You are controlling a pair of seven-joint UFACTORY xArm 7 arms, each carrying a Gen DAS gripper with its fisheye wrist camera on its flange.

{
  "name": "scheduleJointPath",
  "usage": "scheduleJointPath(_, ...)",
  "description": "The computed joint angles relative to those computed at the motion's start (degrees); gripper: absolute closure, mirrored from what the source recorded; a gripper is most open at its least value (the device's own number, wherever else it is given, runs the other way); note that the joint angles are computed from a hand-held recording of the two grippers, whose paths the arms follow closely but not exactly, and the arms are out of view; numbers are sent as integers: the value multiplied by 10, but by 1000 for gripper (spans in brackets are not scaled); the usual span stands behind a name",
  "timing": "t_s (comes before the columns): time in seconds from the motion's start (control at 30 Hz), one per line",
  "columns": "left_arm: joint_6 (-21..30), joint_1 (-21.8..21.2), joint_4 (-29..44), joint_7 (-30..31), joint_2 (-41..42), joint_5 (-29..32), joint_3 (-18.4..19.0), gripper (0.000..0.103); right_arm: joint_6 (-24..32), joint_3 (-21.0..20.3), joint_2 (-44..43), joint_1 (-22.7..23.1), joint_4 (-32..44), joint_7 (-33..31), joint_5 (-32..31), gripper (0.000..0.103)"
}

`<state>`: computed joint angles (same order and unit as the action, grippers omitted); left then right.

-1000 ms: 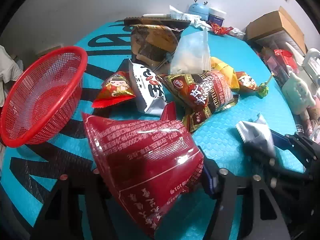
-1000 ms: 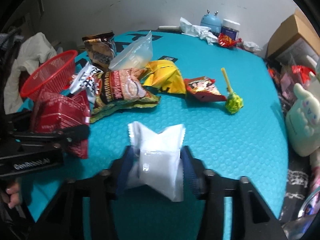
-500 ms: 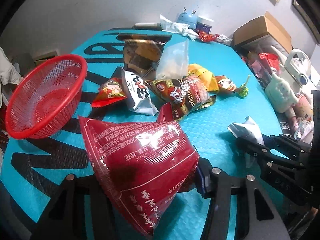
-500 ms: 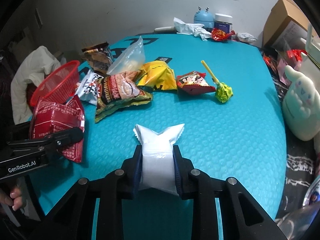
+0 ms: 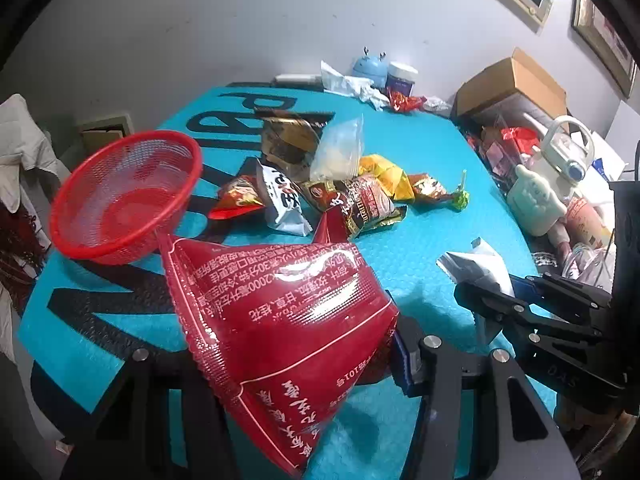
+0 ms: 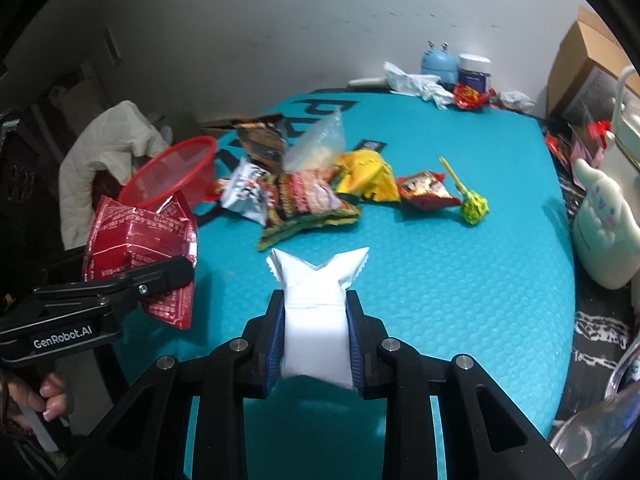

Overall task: Organize snacks
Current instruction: 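Carry the white packet with the right tool while the left tool carries the red bag to the basket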

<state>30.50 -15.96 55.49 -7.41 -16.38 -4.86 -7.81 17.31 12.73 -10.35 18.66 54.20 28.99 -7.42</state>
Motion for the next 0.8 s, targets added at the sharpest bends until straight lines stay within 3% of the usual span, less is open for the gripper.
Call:
scheduleJointPath(0.4, -27, 20, -29, -23, -61, 17, 5, 50, -17, -4, 14, 41, 49, -97, 57, 75)
scheduleJointPath(0.8, -61, 55, 3, -15, -54, 38, 22, 50, 4, -3, 91, 65, 183, -208, 113, 75)
